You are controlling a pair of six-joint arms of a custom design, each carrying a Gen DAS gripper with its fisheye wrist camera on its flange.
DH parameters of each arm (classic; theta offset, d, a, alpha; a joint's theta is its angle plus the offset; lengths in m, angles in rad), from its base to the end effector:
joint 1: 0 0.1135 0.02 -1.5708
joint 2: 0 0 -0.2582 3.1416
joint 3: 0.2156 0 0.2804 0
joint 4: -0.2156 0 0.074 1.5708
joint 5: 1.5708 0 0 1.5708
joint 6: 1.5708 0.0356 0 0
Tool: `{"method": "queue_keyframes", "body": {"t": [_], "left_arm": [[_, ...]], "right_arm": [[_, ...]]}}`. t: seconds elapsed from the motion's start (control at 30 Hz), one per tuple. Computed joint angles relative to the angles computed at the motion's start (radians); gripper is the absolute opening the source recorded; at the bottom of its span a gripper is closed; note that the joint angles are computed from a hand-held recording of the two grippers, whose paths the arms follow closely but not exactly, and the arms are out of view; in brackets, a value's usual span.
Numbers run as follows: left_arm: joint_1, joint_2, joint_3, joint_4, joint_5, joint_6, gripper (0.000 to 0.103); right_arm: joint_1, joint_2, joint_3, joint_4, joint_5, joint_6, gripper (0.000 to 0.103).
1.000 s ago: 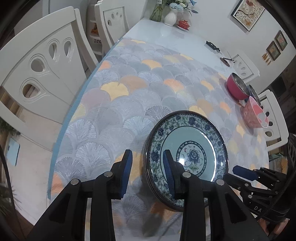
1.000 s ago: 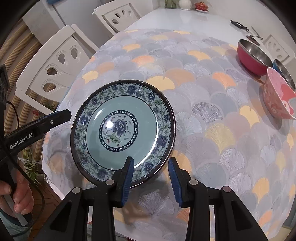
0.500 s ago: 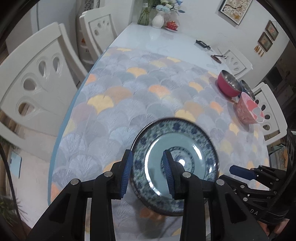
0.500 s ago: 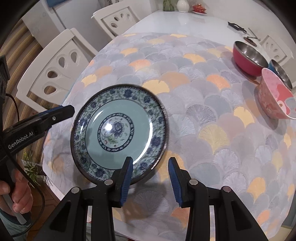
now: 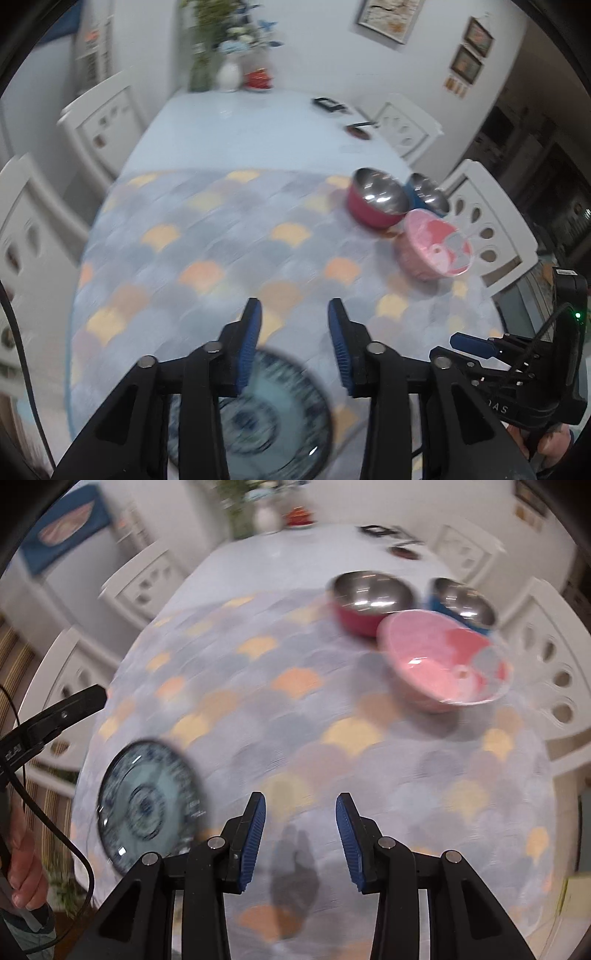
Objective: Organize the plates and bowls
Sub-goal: 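Move both tools to the pink patterned bowl and close on its rim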
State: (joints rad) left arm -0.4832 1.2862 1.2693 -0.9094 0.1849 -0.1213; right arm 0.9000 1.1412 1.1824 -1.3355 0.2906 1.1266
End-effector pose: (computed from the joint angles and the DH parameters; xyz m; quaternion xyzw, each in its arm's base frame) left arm 0.2519 -0.1395 0.3295 0.1987 0.9238 -0.1775 0.2750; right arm 0.1405 0.1606 0.3155 0.1306 0.9715 0.0398 0.1938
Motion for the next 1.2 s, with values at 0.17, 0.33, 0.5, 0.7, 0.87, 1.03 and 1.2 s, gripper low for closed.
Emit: {"method": "queue_keyframes", "body": {"t": [0.17,0.33,0.5,0.7,0.87,1.03,1.2], "left_arm": [[-0.119,0.174,0.156,0.031,0.004,-0.066,0.049],[-0.2,0.341,0.312,0.033,0.036,-0.119,0.06],[-0.256,0.526,0.471,0.031,0.068,-0.184,0.063],[-0.295,0.734,0.624,0.013,0.077,-0.252,0.055],[-0.317,0.841,0.721,-0.014,0.048,-0.28,0.047],[-0.322,0.9,0.774,-0.033,0.052,-0.29,0.032],[-0.331,0.91,0.77,-0.023,0.056,-0.3,0.02]], "right_arm": [[-0.209,-0.151,-0.056,-0.07,-0.001,-0.092,0.05],[-0.514,-0.251,-0.087,-0.074,-0.061,-0.313,0.055],[-0.827,-0.254,-0.106,-0.015,-0.162,-0.578,0.056],[-1.086,-0.139,-0.143,0.121,-0.301,-0.813,0.058],[-1.162,-0.049,-0.17,0.203,-0.365,-0.921,0.058],[-1.188,-0.002,-0.194,0.242,-0.398,-0.992,0.057],[-1.195,0.018,-0.206,0.255,-0.411,-1.031,0.045]]}}
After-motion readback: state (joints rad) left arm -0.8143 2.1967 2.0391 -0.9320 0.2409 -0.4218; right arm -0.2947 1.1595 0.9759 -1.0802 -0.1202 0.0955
